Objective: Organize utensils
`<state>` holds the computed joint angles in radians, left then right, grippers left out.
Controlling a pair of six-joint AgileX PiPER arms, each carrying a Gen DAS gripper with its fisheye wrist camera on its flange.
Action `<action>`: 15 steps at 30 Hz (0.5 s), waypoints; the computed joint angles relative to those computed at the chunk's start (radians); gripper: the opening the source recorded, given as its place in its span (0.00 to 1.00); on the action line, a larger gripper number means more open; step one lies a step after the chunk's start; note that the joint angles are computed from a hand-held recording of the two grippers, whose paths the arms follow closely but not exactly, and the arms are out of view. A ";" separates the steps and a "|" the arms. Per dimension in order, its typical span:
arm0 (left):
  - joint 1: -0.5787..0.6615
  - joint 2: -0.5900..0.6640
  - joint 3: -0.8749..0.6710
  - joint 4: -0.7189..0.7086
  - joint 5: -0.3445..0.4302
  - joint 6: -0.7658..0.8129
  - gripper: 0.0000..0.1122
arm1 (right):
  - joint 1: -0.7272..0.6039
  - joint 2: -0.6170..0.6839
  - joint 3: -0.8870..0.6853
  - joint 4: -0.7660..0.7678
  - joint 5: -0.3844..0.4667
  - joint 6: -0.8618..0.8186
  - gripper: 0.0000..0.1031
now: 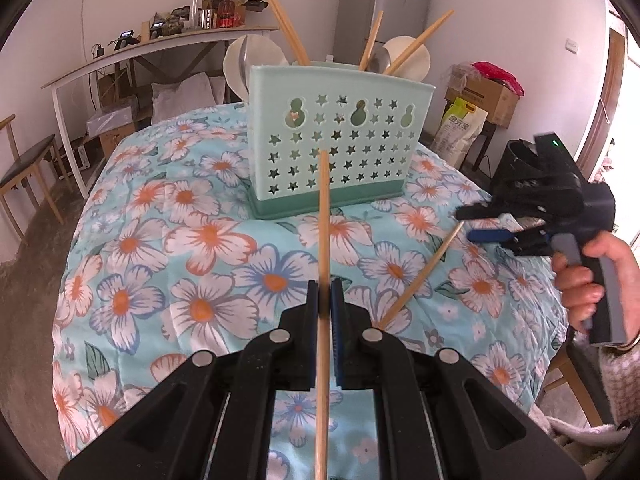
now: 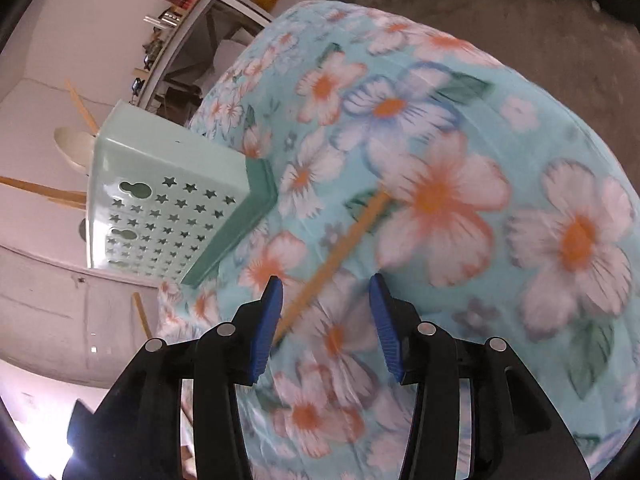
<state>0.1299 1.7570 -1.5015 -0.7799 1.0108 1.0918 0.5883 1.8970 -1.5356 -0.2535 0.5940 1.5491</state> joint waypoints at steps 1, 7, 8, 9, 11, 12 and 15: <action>0.001 -0.001 0.002 -0.001 0.001 0.000 0.05 | 0.004 0.019 -0.024 -0.022 0.015 0.015 0.43; 0.010 0.010 0.002 -0.004 0.002 -0.002 0.05 | 0.048 0.176 -0.302 -0.127 0.290 -0.082 0.27; 0.009 0.017 -0.003 0.003 0.003 -0.008 0.05 | 0.047 0.177 -0.300 -0.129 0.295 -0.100 0.24; 0.009 0.024 -0.009 0.010 0.006 -0.016 0.05 | 0.040 0.167 -0.279 -0.120 0.270 -0.125 0.23; 0.005 0.045 -0.030 0.034 0.019 -0.044 0.05 | 0.025 0.147 -0.248 -0.082 0.242 -0.197 0.22; 0.002 0.064 -0.051 0.056 0.034 -0.073 0.05 | 0.018 0.140 -0.241 -0.057 0.241 -0.253 0.21; -0.005 0.100 -0.091 0.091 0.070 -0.138 0.05 | 0.014 0.137 -0.260 0.007 0.281 -0.408 0.21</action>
<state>0.1254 1.8571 -1.5929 -0.6889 1.0805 0.9539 0.6027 2.0338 -1.7954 -0.2464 0.8752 1.1415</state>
